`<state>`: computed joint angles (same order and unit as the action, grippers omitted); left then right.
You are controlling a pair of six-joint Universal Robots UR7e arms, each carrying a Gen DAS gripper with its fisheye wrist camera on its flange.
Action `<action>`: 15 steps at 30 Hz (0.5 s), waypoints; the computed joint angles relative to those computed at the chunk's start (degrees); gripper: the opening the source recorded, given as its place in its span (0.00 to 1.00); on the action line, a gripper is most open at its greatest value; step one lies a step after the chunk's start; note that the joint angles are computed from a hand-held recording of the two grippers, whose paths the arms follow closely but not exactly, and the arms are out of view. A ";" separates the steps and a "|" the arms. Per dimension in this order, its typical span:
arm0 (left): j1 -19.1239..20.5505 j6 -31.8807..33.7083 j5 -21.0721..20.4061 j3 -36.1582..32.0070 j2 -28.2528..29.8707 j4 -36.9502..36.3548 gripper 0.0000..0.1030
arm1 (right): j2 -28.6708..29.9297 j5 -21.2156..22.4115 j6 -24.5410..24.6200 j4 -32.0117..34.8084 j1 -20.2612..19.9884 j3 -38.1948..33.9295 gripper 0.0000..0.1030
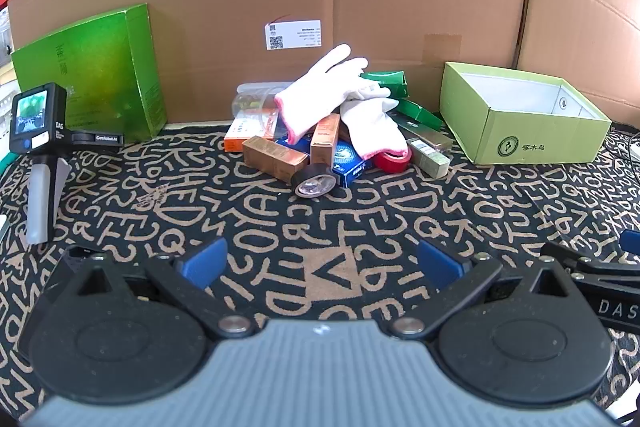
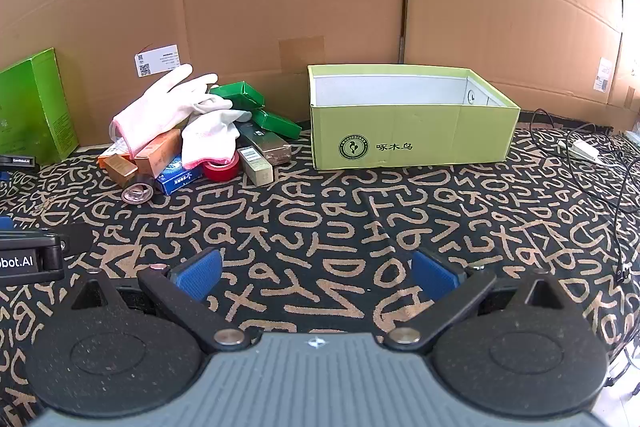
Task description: Organize objects
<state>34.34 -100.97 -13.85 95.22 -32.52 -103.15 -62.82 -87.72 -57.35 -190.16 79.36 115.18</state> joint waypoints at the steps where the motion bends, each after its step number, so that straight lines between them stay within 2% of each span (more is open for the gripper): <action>1: -0.03 0.10 -0.04 0.14 -0.17 -0.08 1.00 | 0.01 -0.03 0.04 -0.18 0.05 0.16 1.00; 15: -0.29 -1.56 -0.33 1.20 -1.42 1.91 1.00 | 0.23 0.18 -0.25 0.25 -0.01 -0.19 1.00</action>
<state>34.05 -102.53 -14.18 96.42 -33.95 -101.24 -62.60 -87.53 -57.60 -189.92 79.35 114.99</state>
